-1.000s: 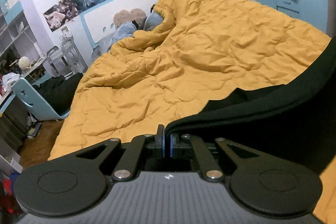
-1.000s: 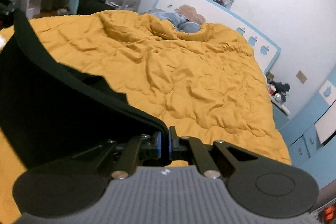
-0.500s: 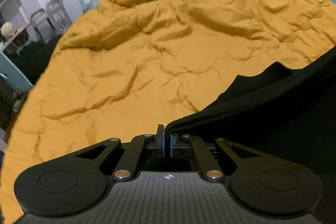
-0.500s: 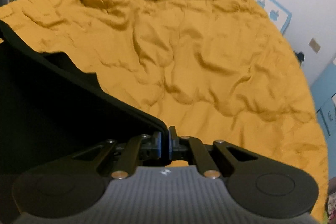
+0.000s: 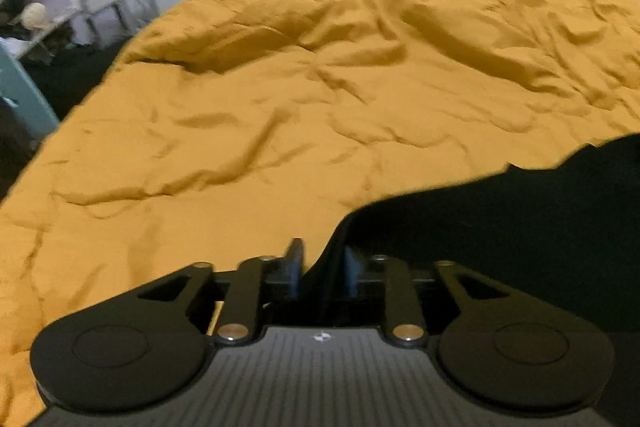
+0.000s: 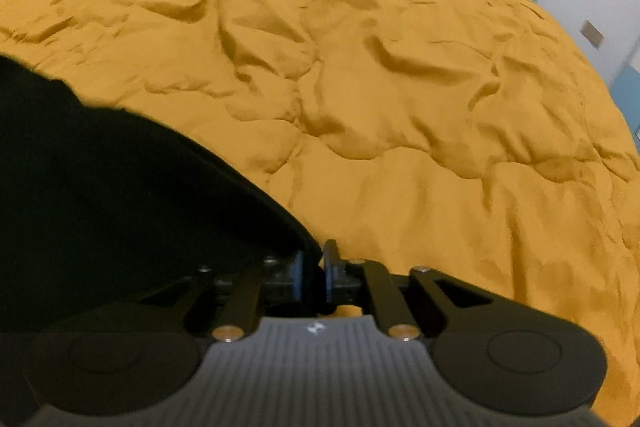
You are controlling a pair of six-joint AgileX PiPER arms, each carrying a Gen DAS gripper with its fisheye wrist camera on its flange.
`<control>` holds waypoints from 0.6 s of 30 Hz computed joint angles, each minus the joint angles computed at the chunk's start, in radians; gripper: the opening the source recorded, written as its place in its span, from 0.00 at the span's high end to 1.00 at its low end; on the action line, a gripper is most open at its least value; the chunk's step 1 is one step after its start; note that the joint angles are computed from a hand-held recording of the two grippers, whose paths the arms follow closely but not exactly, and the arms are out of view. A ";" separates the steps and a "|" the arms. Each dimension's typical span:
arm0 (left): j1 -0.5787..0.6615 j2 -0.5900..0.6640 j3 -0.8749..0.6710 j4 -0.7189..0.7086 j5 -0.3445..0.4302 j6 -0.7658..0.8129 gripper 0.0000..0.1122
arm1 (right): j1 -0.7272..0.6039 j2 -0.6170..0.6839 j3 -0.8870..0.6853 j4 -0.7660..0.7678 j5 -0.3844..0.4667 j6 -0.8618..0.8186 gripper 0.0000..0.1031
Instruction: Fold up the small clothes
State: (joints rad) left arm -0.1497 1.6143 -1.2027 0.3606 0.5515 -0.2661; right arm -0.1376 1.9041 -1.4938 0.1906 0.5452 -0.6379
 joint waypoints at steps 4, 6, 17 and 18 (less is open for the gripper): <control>0.002 -0.049 -0.005 0.077 0.042 -0.088 0.62 | -0.012 -0.046 0.026 -0.078 -0.028 0.113 0.78; 0.011 -0.088 -0.019 0.037 0.096 -0.031 0.62 | -0.047 -0.075 0.016 0.011 0.043 0.057 0.78; 0.073 -0.441 0.005 -0.246 0.452 0.261 0.53 | -0.164 -0.380 0.100 0.118 0.514 0.013 0.69; 0.067 -0.478 0.018 -0.251 0.485 0.261 0.52 | -0.184 -0.417 0.127 0.129 0.549 0.020 0.69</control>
